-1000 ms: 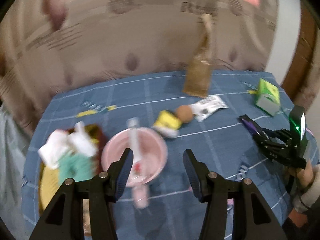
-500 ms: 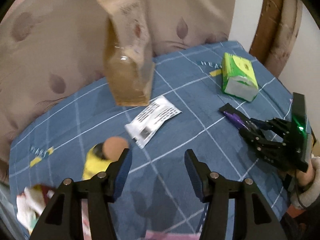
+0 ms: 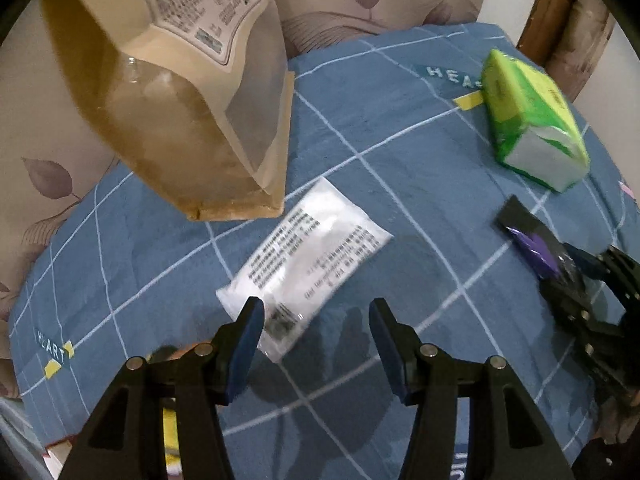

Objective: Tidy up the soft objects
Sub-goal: 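Grasp the black package with purple print with the right gripper, then grasp the white printed sachet with the left gripper while the right holds the black package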

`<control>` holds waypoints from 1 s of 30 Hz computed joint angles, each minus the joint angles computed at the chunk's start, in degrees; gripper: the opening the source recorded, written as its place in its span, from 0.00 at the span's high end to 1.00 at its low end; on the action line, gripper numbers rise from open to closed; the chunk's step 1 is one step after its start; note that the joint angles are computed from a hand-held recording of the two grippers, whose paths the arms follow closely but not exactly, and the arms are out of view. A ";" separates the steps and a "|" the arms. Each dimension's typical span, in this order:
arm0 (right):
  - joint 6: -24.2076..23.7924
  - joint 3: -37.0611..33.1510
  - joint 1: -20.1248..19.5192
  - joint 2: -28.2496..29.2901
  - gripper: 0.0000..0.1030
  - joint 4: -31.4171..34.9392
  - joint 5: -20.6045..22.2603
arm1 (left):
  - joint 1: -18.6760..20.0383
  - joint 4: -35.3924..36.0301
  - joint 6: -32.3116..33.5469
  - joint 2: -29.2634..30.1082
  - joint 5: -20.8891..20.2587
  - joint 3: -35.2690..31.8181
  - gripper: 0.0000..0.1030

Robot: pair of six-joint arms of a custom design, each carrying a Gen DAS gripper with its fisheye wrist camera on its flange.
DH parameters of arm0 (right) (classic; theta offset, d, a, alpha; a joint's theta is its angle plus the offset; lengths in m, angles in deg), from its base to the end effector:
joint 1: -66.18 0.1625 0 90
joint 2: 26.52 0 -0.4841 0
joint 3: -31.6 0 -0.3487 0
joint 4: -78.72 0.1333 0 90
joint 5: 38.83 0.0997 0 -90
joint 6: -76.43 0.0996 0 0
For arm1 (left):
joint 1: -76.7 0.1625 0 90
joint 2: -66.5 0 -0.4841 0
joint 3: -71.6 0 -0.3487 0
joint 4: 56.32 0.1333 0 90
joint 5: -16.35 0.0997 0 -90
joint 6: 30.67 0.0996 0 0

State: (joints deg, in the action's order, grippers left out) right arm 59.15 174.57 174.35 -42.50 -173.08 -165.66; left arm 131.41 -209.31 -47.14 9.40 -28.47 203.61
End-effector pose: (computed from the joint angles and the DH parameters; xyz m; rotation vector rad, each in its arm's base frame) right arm 0.1893 -0.3409 0.0087 0.4929 -2.3664 0.7598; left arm -0.0859 -0.4743 0.1430 0.4826 2.2907 -0.2050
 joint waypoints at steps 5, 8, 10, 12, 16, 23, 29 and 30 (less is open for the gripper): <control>0.18 0.57 -0.78 -0.31 0.61 -0.48 1.52 | 1.57 1.34 1.17 2.17 0.85 -3.13 0.46; 0.28 0.88 -1.19 -0.48 0.61 -0.75 2.36 | 2.24 1.01 2.08 3.57 1.40 -4.51 0.45; 0.33 1.04 -1.39 -0.52 0.61 -0.93 2.74 | 2.18 0.52 2.43 4.31 2.02 -4.83 0.44; 0.41 1.14 -1.52 -0.55 0.61 -1.02 3.05 | 2.15 -0.48 2.71 4.80 2.16 -4.87 0.44; 0.45 1.45 -1.87 -0.66 0.61 -1.34 3.69 | 1.78 -4.61 3.32 5.29 1.08 -3.97 0.46; 0.90 1.90 -2.20 -0.63 0.61 -1.85 4.68 | -0.10 -7.61 2.21 4.99 -1.24 -2.01 0.73; 1.20 2.23 -2.43 -0.66 0.61 -2.21 5.32 | -0.07 -8.29 -0.61 4.21 -4.84 -1.86 1.00; 1.18 2.30 -2.51 -0.67 0.61 -2.28 5.47 | -0.44 -9.56 -0.51 4.63 -4.36 -1.14 1.00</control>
State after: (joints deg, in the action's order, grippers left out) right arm 60.33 176.86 171.84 -43.17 -175.36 -160.19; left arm 130.97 -218.87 -47.65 14.04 -32.82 202.48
